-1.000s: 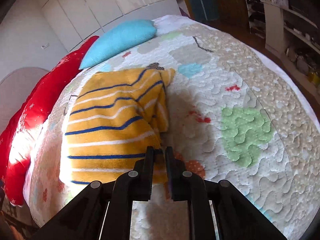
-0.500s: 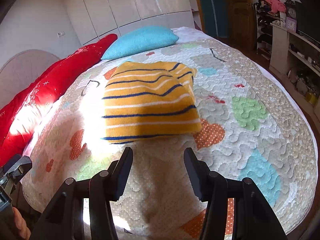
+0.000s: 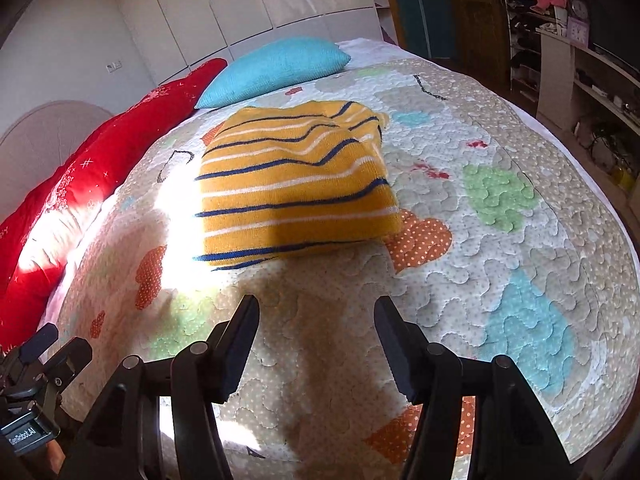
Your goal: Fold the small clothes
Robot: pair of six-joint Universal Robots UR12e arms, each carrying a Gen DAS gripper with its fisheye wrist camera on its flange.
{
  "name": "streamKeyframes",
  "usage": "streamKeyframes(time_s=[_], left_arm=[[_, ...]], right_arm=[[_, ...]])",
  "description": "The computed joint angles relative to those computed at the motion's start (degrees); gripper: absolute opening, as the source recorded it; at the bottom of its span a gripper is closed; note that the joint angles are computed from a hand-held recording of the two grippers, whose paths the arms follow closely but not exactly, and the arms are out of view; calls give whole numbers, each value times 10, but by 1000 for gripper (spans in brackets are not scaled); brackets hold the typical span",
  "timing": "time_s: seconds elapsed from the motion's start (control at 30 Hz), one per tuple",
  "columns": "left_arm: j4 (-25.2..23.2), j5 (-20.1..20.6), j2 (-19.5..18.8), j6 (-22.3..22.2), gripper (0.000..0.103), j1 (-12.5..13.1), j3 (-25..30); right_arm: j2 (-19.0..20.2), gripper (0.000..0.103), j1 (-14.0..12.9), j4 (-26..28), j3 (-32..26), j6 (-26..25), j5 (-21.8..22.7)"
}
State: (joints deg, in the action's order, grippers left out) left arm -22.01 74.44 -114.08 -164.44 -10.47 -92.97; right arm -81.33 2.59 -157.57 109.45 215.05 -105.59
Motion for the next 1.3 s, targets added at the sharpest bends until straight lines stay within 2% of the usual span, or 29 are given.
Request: streamKeyframes(time_s=[0.57, 0.87, 1.3], left_arm=[[-30, -4, -1, 8, 103, -3, 2], [-44, -6, 1, 10, 103, -4, 1], [-57, 5, -1, 7, 103, -5, 4]], right_arm=[[0, 68, 0, 3, 4, 6, 2], [2, 69, 6, 13, 1, -2, -12], [3, 71, 8, 16, 1, -2, -14]])
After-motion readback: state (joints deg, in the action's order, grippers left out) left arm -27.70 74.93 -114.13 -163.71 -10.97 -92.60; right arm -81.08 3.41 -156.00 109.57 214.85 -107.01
